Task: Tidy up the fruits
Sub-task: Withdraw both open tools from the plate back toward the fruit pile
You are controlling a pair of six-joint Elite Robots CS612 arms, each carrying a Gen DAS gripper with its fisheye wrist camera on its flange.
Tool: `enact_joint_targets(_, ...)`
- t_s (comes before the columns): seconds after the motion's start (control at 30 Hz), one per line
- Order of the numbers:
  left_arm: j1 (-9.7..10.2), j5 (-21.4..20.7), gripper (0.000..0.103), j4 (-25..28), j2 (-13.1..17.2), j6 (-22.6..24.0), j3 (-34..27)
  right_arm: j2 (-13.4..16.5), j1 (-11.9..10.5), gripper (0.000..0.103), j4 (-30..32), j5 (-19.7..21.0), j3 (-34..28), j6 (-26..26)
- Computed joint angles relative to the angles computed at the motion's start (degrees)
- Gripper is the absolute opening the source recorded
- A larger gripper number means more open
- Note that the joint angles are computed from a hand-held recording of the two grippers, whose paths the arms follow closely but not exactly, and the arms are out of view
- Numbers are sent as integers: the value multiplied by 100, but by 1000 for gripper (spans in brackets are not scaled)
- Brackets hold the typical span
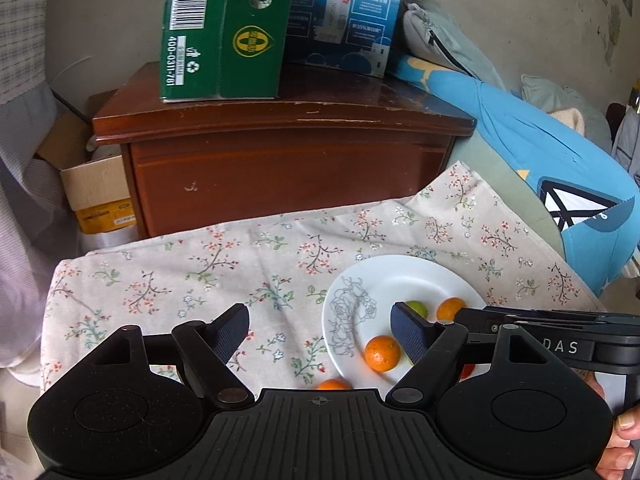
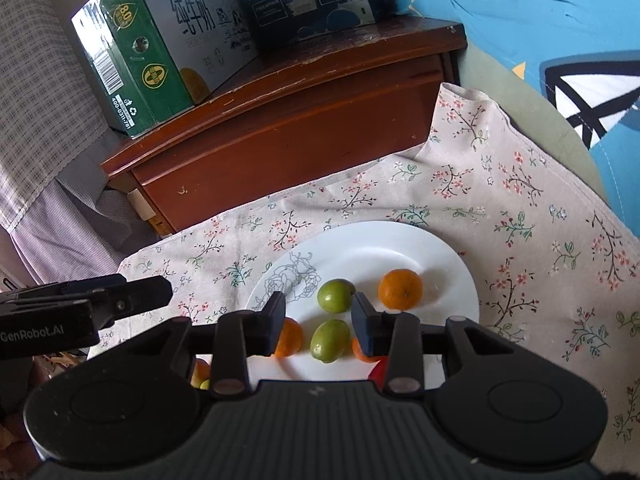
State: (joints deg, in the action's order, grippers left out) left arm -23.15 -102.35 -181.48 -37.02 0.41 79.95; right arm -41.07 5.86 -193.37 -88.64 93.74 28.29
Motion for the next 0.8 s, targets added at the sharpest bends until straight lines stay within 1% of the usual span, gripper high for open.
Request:
enact_joint_targets(0.2,87,139,79,20,-70,-242,135,-58,52,38,-87,9,133,48)
enact_joint_targets(0.4,143,135,79,219,-92,-262,182,-116,120,39,-134,120,287,48)
enact_joint_targets(0.57,151,278,79,386,-125,-273,242,-149,170,39,-92,324,348,-128)
enact_joint_targets(0.67,165,254,79,598,-144,-202,258,-160,198,39,-25,439,365,-290)
enact_joint_targets(0.73,153,337,79,657,-160,-115,298,-163,213,39,53,526,377,-373)
enact_joint_targets(0.8,166,284,79,718,-169,-36,336,-168,228,39,136,602,389,-446)
